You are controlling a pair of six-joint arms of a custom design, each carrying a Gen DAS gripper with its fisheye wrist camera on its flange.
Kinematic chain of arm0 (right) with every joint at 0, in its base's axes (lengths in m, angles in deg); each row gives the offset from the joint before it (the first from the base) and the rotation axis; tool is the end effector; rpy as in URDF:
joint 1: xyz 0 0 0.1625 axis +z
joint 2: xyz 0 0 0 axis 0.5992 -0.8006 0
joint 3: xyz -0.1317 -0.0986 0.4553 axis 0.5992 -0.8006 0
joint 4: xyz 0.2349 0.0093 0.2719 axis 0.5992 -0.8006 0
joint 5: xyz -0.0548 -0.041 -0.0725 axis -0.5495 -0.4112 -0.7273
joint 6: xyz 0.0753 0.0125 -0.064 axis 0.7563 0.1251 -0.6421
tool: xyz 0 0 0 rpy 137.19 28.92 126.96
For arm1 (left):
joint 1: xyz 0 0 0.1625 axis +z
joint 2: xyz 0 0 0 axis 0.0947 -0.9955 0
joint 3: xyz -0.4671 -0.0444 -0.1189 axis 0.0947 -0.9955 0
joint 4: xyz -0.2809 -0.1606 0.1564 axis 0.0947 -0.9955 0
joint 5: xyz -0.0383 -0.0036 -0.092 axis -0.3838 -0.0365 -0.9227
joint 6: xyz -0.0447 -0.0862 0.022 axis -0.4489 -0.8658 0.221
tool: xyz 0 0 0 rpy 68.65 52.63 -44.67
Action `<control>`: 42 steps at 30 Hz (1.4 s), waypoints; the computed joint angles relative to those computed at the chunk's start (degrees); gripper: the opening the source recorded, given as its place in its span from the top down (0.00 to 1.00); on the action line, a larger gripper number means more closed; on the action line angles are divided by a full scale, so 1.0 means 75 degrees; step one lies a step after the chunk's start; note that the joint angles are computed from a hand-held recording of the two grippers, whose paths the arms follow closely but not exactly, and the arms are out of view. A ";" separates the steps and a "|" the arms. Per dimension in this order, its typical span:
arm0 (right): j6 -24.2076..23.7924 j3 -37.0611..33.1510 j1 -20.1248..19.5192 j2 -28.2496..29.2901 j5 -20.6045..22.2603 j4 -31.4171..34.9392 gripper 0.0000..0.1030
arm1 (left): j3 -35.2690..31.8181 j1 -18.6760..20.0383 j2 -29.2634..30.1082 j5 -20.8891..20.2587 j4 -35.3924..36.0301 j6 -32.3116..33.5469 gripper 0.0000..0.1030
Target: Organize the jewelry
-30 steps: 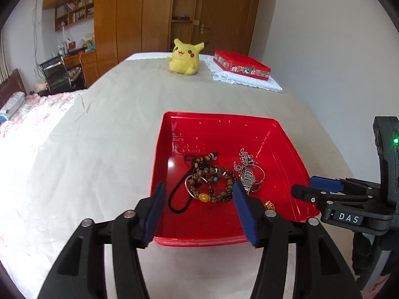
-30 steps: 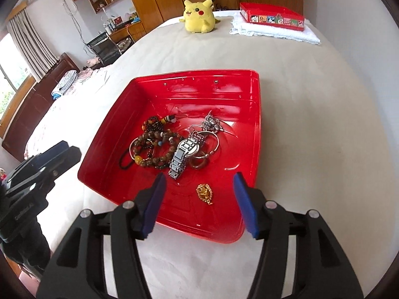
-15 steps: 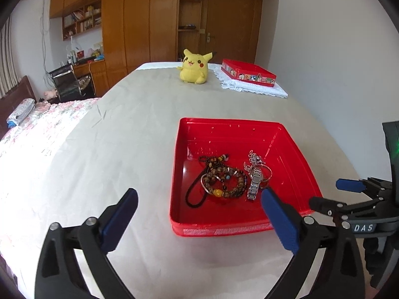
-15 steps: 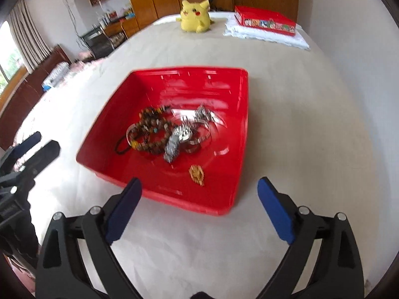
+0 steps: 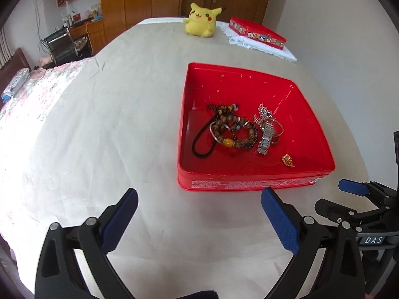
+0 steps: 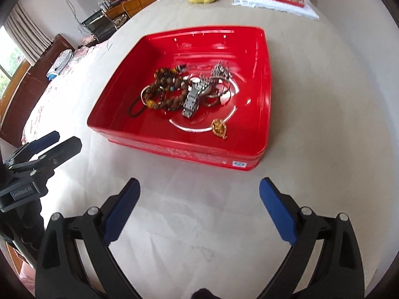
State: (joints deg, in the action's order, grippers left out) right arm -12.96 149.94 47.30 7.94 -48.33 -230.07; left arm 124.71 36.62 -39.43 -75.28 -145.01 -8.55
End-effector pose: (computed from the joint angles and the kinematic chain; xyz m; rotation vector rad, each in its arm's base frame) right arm 0.0214 -0.6412 0.3751 0.4688 -2.4841 0.3279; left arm -0.3859 -0.6298 0.0107 0.1493 2.3598 -0.6797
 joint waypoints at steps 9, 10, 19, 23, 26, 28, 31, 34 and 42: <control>0.0409 -0.0552 -0.0105 0.0460 -0.0253 0.0526 0.07 | -0.0415 0.0206 0.0247 -0.0217 0.0498 0.0054 0.04; 0.0442 -0.0644 -0.0120 0.0495 -0.0245 0.0651 0.07 | -0.0450 0.0223 0.0264 -0.0242 0.0537 0.0048 0.04; 0.0642 -0.1025 -0.0074 0.0766 -0.0593 0.1127 0.06 | -0.0902 0.0425 0.0429 -0.0458 0.0763 0.0202 0.04; 0.0847 -0.1116 -0.0115 0.0784 -0.0609 0.1353 0.06 | -0.1042 0.0504 0.0478 -0.0623 0.0891 0.0246 0.04; 0.0967 -0.1223 -0.0126 0.0806 -0.0673 0.1396 0.07 | -0.1105 0.0524 0.0505 -0.0682 0.0937 0.0300 0.04; 0.1020 -0.1345 -0.0132 0.0824 -0.0661 0.1539 0.07 | -0.1112 0.0528 0.0504 -0.0697 0.0954 0.0312 0.04; 0.1119 -0.1432 -0.0127 0.0820 -0.0635 0.1721 0.07 | -0.1117 0.0555 0.0486 -0.0778 0.0964 0.0342 0.04; 0.1067 -0.1388 -0.0088 0.0809 -0.0697 0.1588 0.07 | -0.1158 0.0580 0.0494 -0.0849 0.1026 0.0342 0.04; 0.1038 -0.1362 0.0000 0.0977 -0.0927 0.1542 0.07 | -0.1222 0.0557 0.0512 -0.0790 0.1154 0.0295 0.04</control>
